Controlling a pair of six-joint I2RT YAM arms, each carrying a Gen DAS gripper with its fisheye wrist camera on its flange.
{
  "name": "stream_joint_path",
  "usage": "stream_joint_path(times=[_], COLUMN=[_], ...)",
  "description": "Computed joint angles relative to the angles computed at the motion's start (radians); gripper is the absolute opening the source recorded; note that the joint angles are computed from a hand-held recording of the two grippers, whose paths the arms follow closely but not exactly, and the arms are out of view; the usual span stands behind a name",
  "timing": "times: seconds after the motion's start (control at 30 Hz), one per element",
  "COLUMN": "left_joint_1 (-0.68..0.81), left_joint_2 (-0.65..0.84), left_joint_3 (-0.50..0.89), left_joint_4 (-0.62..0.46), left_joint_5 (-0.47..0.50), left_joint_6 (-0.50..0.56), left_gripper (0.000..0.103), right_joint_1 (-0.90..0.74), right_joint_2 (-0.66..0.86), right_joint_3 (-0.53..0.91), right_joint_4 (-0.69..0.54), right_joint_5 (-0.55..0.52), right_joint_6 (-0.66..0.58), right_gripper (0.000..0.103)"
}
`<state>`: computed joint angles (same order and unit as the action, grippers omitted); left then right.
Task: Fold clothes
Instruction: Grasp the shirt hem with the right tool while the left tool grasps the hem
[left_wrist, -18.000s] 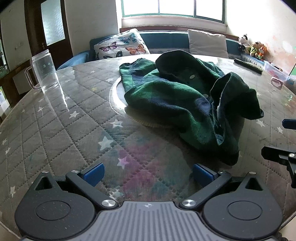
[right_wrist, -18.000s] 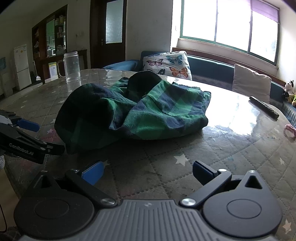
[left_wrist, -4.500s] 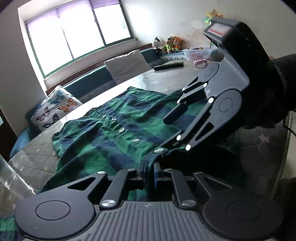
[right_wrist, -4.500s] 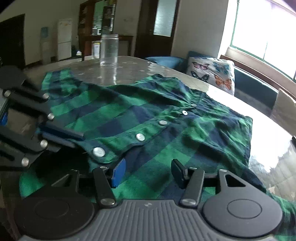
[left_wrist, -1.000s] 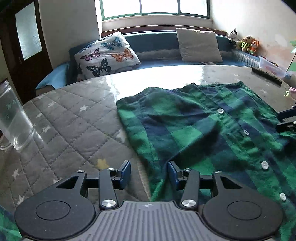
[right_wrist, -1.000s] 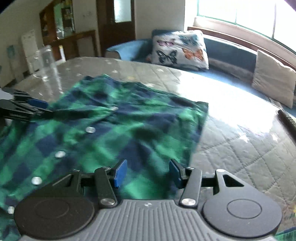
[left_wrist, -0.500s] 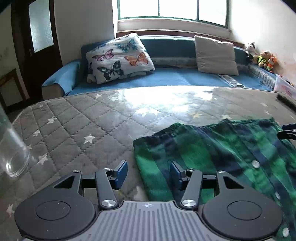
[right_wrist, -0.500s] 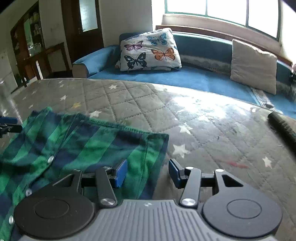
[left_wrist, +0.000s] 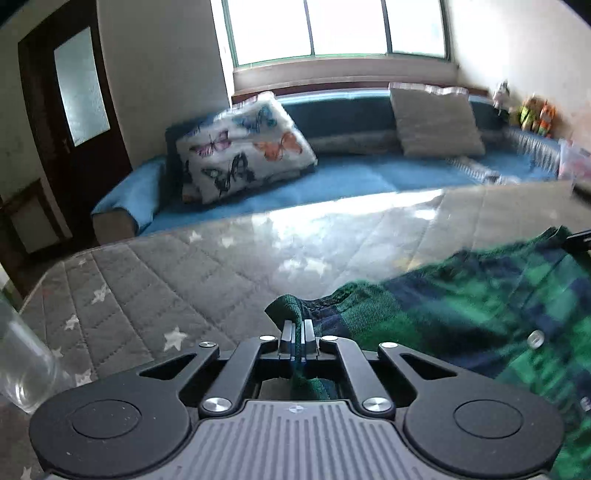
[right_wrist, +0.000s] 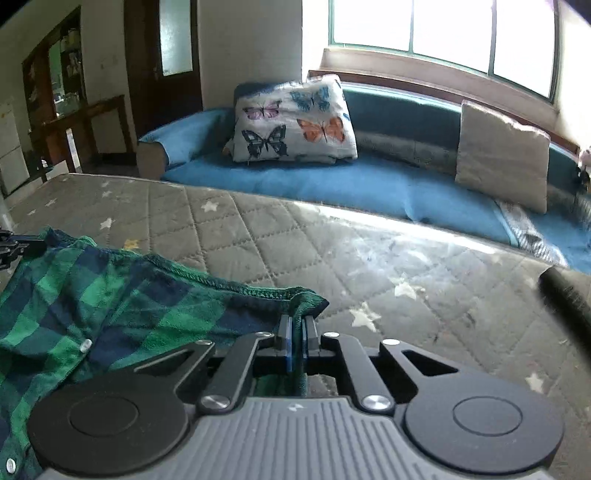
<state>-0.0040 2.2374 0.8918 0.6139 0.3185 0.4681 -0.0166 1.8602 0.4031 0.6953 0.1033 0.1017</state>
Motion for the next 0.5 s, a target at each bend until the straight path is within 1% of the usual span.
stream_joint_path(times=[0.03, 0.07, 0.13, 0.17, 0.23, 0.27, 0.33, 0.37, 0.43, 0.5], left_joint_1=[-0.002, -0.005, -0.005, -0.002, 0.005, 0.010, 0.020, 0.023, 0.029, 0.032], left_joint_2=[0.004, 0.008, 0.005, -0.003, -0.023, -0.036, -0.064, -0.080, -0.109, -0.142], left_joint_3=[0.001, 0.003, 0.006, 0.002, -0.017, -0.030, -0.058, -0.076, -0.113, -0.155], left_joint_4=[0.001, 0.002, -0.012, -0.020, -0.018, -0.018, -0.024, -0.025, -0.020, -0.014], left_joint_5=[-0.007, -0.013, -0.017, -0.017, -0.016, -0.011, 0.005, 0.016, 0.034, 0.054], left_joint_6=[0.000, 0.000, -0.007, -0.010, -0.009, -0.008, -0.004, 0.001, 0.020, 0.036], left_gripper=[0.004, 0.008, 0.009, 0.012, 0.015, 0.019, 0.024, 0.025, 0.025, 0.028], right_joint_1=[0.002, 0.005, 0.007, 0.010, 0.020, 0.032, 0.068, 0.097, 0.180, 0.281], right_joint_2=[0.012, 0.023, -0.009, -0.041, -0.110, -0.167, -0.271, -0.325, -0.419, -0.503], right_joint_3=[0.008, 0.016, -0.002, -0.020, -0.051, -0.082, -0.142, -0.173, -0.227, -0.272], right_joint_4=[-0.002, -0.004, -0.015, -0.028, -0.065, -0.091, -0.141, -0.170, -0.232, -0.292], right_joint_5=[0.010, 0.021, 0.021, 0.020, 0.011, -0.002, -0.015, -0.015, 0.011, 0.049], right_joint_6=[-0.001, -0.001, 0.002, 0.001, 0.000, 0.001, 0.001, 0.008, 0.038, 0.082], right_gripper=[0.010, 0.011, 0.015, 0.015, 0.015, 0.016, 0.016, 0.016, 0.016, 0.016])
